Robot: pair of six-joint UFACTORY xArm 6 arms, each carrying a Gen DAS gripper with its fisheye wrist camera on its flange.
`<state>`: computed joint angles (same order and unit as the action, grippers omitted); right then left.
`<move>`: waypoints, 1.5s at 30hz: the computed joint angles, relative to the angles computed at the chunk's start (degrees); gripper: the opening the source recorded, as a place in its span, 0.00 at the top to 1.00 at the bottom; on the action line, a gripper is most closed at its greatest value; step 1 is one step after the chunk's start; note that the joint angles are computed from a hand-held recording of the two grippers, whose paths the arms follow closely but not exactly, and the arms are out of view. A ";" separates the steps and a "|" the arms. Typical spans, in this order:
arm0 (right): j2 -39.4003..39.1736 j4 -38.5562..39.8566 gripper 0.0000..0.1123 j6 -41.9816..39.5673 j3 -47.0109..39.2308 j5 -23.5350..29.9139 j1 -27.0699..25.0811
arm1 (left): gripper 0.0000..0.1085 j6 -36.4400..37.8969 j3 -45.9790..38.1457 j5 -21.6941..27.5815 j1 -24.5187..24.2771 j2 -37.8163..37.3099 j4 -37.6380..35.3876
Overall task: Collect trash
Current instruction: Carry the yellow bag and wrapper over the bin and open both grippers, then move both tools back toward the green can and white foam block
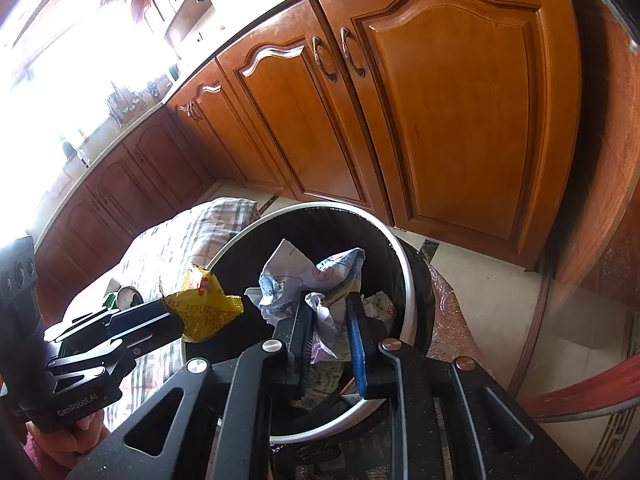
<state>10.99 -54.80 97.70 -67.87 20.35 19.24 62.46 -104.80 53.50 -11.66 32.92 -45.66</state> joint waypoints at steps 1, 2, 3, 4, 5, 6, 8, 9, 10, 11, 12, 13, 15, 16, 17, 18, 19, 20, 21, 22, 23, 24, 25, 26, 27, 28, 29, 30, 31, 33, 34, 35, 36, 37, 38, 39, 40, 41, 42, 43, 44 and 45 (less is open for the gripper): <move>0.09 0.13 0.83 -0.13 -0.11 0.15 0.03 | 0.66 0.05 0.05 -0.08 -0.01 -0.01 -0.12; 0.20 0.21 0.82 -0.16 -0.21 0.18 0.00 | 0.60 0.03 0.13 -0.17 -0.05 -0.06 -0.09; 0.24 0.43 0.76 -0.12 -0.18 0.05 -0.10 | 0.52 0.13 0.26 -0.08 0.04 -0.15 -0.20; 0.16 0.17 0.71 0.49 0.01 -0.34 -0.29 | 0.50 0.11 0.60 -0.29 0.08 -0.38 -0.34; 0.03 -0.54 0.62 1.39 0.19 -0.70 -0.50 | 0.45 0.12 0.96 -0.57 0.18 -0.63 -0.57; -0.14 -1.31 0.58 2.29 0.34 -0.74 -0.50 | 0.40 0.24 1.17 -0.49 0.40 -0.79 -0.99; -0.51 -2.67 0.56 3.80 0.74 -1.13 -0.59 | 0.37 0.06 1.50 -0.34 0.85 -1.02 -1.45; -0.74 -3.47 0.53 4.78 0.94 -1.16 -0.56 | 0.37 -0.18 1.65 -0.25 1.10 -1.13 -1.47; -1.01 -4.33 0.51 5.79 1.12 -1.09 -0.43 | 0.37 -0.31 1.78 0.15 1.55 -1.23 -1.63; -1.23 -5.02 0.50 6.60 1.24 -1.04 -0.32 | 0.36 -0.37 2.02 0.33 1.92 -1.39 -1.82; -1.53 -6.41 0.50 8.18 1.42 -1.10 -0.13 | 0.36 -0.22 2.48 0.58 2.46 -1.70 -2.23; -1.70 -7.33 0.49 9.19 1.47 -1.07 0.10 | 0.36 -0.07 2.91 0.76 2.98 -2.00 -2.64; -1.83 -8.85 0.44 10.86 1.28 -0.72 0.79 | 0.34 0.07 3.92 0.85 4.19 -2.66 -3.22; -1.69 -9.52 0.42 11.64 1.00 -0.81 1.16 | 0.34 0.35 4.61 0.90 4.97 -3.09 -3.69; -1.48 -10.35 0.37 12.60 0.68 -1.09 1.55 | 0.33 0.50 5.27 0.83 5.57 -3.49 -3.98; -1.27 -10.96 0.35 13.27 0.35 -1.26 1.91 | 0.33 0.66 6.07 0.65 6.24 -3.98 -4.22; -0.88 -11.43 0.33 13.70 -0.14 -1.53 2.35 | 0.33 0.87 6.86 0.46 7.14 -4.44 -4.53; -0.31 -11.40 0.30 13.61 -0.83 -1.89 2.71 | 0.33 0.84 7.43 0.27 7.75 -4.78 -4.65; 0.48 -11.46 0.28 13.62 -1.72 -2.62 3.10 | 0.32 0.90 7.98 0.26 8.59 -5.05 -4.83; 1.14 -11.40 0.27 13.51 -2.48 -3.11 3.47 | 0.32 0.91 8.16 0.43 9.48 -5.08 -5.01; 1.86 -11.20 0.25 13.17 -3.26 -3.59 3.85 | 0.32 0.69 8.31 0.53 10.37 -5.12 -5.01; 2.84 -10.77 0.23 12.45 -4.42 -4.00 4.46 | 0.32 0.52 8.47 0.64 11.21 -5.17 -4.96; 3.61 -10.22 0.23 11.56 -5.37 -4.12 4.95 | 0.32 0.34 8.47 0.71 12.06 -5.12 -4.95; 4.54 -9.12 0.23 10.02 -6.55 -4.08 5.56 | 0.31 0.26 8.46 0.66 13.05 -5.01 -5.01; 5.22 -8.29 0.22 8.84 -7.44 -4.07 5.98 | 0.31 0.15 8.51 0.44 13.78 -4.95 -4.97; 6.10 -7.44 0.22 7.46 -8.60 -4.23 6.40 | 0.31 -0.05 8.33 0.21 14.55 -4.72 -4.84; 6.87 -7.08 0.22 6.81 -9.62 -4.16 6.96 | 0.31 -0.15 8.24 -0.04 15.38 -4.53 -4.81; 8.00 -5.79 0.21 5.06 -11.02 -4.26 7.44 | 0.31 -0.37 8.06 -0.23 16.07 -4.31 -4.75; 8.97 -4.44 0.21 3.36 -12.19 -4.35 7.82 | 0.31 -0.62 7.84 -0.48 16.73 -4.05 -4.70; 10.87 -1.57 0.21 -0.08 -14.45 -4.67 8.52 | 0.31 -1.29 6.97 -0.90 17.99 -3.29 -4.56; 12.19 0.10 0.21 -2.00 -16.09 -4.59 9.00 | 0.30 -1.72 6.33 -1.21 18.65 -2.74 -4.37; 13.23 1.59 0.21 -3.64 -17.38 -4.48 9.38 | 0.30 -2.19 5.71 -1.59 19.06 -2.22 -4.15; 14.46 3.52 0.21 -5.73 -18.90 -4.52 9.77 | 0.30 -2.73 4.82 -1.79 19.64 -1.46 -3.86; 15.69 5.26 0.21 -7.62 -20.48 -4.43 10.12 | 0.30 -3.59 3.56 -1.83 20.25 -0.48 -3.45; 16.79 6.49 0.21 -8.96 -22.00 -4.06 10.50 | 0.30 -4.03 2.66 -1.83 20.69 0.25 -3.23; 18.12 7.93 0.21 -10.53 -23.83 -3.75 10.90 | 0.30 -4.69 1.57 -2.04 21.11 1.12 -2.80; 19.59 9.30 0.21 -11.92 -25.86 -3.38 11.37 | 0.30 -5.37 0.42 -2.47 21.44 2.01 -2.19; 20.74 10.65 0.21 -13.36 -27.42 -3.27 11.61 | 0.30 -6.20 -0.85 -2.70 21.77 2.98 -1.64; 22.04 12.07 0.21 -14.85 -29.20 -3.04 11.90 | 0.30 -7.13 -2.37 -2.70 22.14 4.11 -1.18; 23.44 13.51 0.21 -16.43 -31.16 -2.71 12.19 | 0.30 -8.04 -3.80 -2.64 22.48 5.12 -0.74; 24.51 14.42 0.21 -17.51 -32.63 -2.42 12.39 | 0.29 -9.16 -5.30 -2.79 22.71 6.17 -0.13; 26.13 15.95 0.21 -19.33 -34.97 -1.78 12.63 | 0.29 -10.46 -6.97 -3.02 22.89 7.32 0.61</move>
<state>37.12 -38.85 78.37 -102.83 18.57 31.86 52.00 -111.77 50.48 11.23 40.24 -45.05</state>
